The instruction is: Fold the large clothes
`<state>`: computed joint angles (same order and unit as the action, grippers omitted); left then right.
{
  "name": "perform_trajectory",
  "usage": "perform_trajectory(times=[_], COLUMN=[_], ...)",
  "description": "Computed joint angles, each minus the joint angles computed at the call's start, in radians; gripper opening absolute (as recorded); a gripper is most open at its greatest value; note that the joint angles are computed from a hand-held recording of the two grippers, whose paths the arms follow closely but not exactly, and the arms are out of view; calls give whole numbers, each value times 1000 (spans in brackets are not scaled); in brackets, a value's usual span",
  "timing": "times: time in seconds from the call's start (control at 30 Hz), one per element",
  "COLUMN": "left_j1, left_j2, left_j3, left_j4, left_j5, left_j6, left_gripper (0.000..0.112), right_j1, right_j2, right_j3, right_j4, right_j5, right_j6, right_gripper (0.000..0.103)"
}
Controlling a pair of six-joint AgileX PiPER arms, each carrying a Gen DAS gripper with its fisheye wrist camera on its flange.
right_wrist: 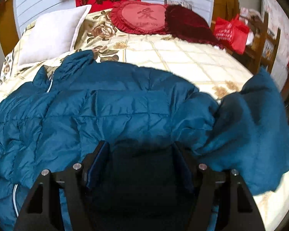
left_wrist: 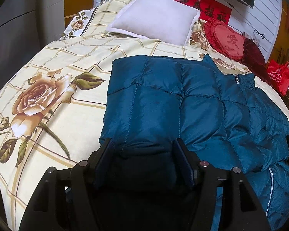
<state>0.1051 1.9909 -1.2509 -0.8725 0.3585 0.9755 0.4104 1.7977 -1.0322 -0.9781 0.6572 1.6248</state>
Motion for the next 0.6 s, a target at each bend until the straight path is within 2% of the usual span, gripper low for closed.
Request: perform_trajectory(times=[0.2, 0.33, 0.4, 0.6], left_j1=[-2, -4, -2, -3], left_j2=[4, 4, 6, 8], left_j3=[2, 4, 2, -2], left_j4=[7, 13, 10, 20], left_j5=[-8, -12, -8, -5], left_j6=[-1, -4, 2, -6], left_gripper=[71, 72, 74, 75], right_j1=[120, 173, 181, 197], right_j2=[-75, -44, -39, -143], right_j3=[-1, -77, -92, 10], right_j4=[-45, -58, -73, -164], right_j5=[30, 126, 142, 199], right_j6=[82, 56, 64, 204], right_gripper=[72, 74, 75, 76])
